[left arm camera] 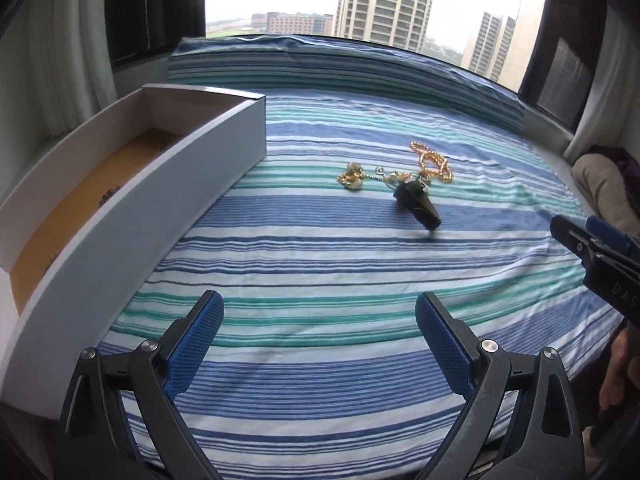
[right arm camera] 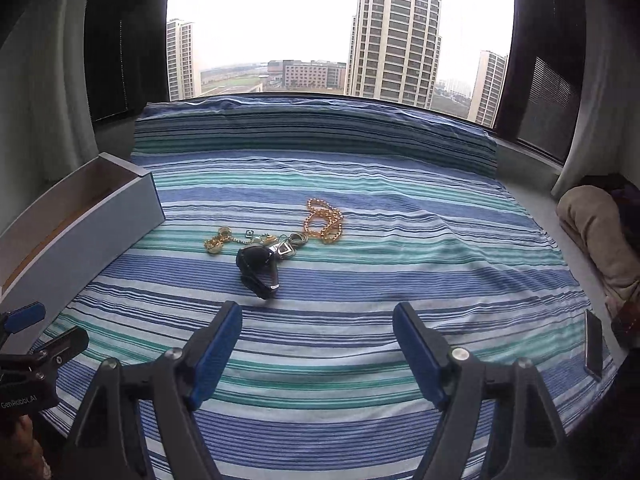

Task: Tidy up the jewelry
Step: 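Move both tools back over the bed toward the black watch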

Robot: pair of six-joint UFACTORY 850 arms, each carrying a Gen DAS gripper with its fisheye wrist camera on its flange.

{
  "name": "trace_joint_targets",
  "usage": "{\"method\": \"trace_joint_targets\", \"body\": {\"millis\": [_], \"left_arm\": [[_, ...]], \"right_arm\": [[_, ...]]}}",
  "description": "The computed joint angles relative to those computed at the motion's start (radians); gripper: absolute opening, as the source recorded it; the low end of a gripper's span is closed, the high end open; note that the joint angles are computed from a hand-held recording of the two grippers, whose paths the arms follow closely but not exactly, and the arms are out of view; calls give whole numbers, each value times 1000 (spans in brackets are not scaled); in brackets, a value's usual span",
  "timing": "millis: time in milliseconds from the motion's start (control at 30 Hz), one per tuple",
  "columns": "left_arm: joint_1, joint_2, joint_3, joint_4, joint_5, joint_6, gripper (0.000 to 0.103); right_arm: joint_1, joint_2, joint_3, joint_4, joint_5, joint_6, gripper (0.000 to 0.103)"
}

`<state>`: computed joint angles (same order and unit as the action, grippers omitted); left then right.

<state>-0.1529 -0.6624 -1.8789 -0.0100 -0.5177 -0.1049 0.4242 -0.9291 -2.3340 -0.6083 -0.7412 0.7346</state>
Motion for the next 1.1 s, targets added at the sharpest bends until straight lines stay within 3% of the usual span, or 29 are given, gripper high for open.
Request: {"method": "trace_joint_targets", "body": {"millis": [133, 300, 633, 1100], "left_arm": [[-8, 18, 29, 104, 6, -82, 100], [5, 32, 52, 40, 29, -43, 100], [8, 11, 31, 83, -13, -92, 100], [2, -9, 5, 109, -34, -111, 100]], "right_arm": [[9, 33, 61, -31, 5, 29, 79], [21, 53, 98, -76, 7, 55, 79], [37, 32, 76, -134, -39, 84, 79], [22, 32, 81, -54, -9, 26, 79]]}}
